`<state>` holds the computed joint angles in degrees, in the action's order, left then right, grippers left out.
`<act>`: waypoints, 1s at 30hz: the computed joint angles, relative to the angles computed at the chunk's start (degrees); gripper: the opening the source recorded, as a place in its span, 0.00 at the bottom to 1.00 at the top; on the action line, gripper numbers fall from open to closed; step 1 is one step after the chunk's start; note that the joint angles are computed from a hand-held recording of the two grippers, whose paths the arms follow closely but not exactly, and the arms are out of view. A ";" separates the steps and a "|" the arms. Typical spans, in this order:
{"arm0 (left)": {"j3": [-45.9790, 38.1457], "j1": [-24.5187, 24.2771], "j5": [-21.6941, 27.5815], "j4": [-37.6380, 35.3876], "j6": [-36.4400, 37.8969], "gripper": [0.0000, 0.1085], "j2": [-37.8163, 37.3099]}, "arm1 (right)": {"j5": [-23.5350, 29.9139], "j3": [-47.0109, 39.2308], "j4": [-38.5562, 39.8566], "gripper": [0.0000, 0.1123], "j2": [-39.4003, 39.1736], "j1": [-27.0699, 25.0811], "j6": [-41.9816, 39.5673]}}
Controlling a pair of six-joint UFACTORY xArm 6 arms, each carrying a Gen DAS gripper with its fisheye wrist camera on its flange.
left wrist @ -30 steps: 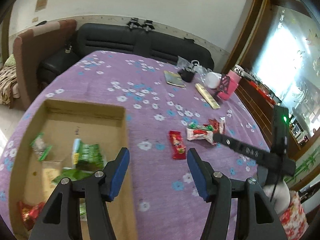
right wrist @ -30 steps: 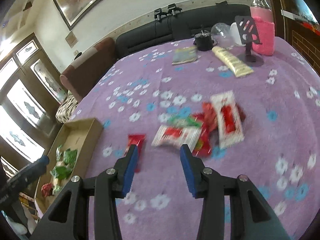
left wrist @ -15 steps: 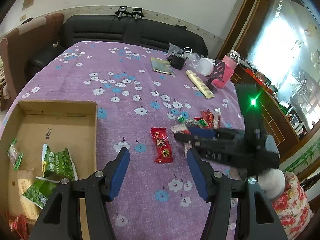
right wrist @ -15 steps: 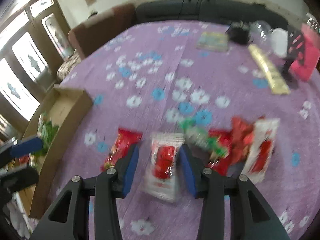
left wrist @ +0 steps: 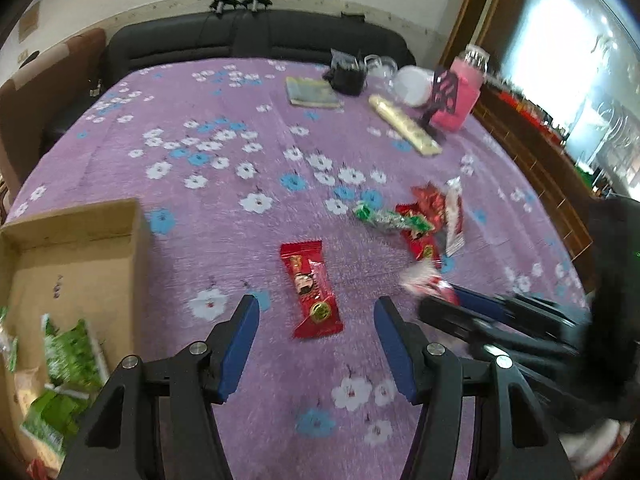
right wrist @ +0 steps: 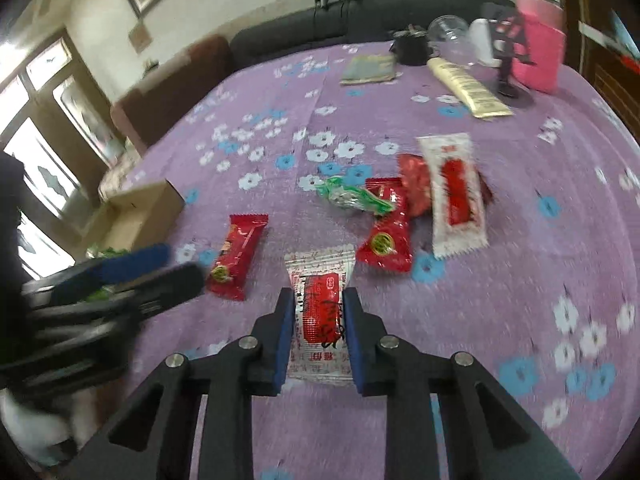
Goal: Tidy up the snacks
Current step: 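Grasp the red candy bar with the left gripper while the right gripper grasps the white-red packet, then carry the red candy bar and white-red packet into the tray and release both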
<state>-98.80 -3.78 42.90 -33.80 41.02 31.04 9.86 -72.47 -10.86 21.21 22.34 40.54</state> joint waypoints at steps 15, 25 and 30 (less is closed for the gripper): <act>1.79 -4.09 -9.32 9.82 -3.63 0.18 1.90 | -10.75 5.52 -9.66 0.21 -2.09 -1.41 8.49; 15.90 -0.18 -8.64 -9.88 9.75 0.18 -13.46 | -10.75 4.51 -33.14 0.21 -2.70 -4.31 31.06; 21.83 5.98 -9.07 -15.14 12.06 0.18 -19.63 | -9.52 3.35 -45.04 0.21 -2.93 -4.66 42.14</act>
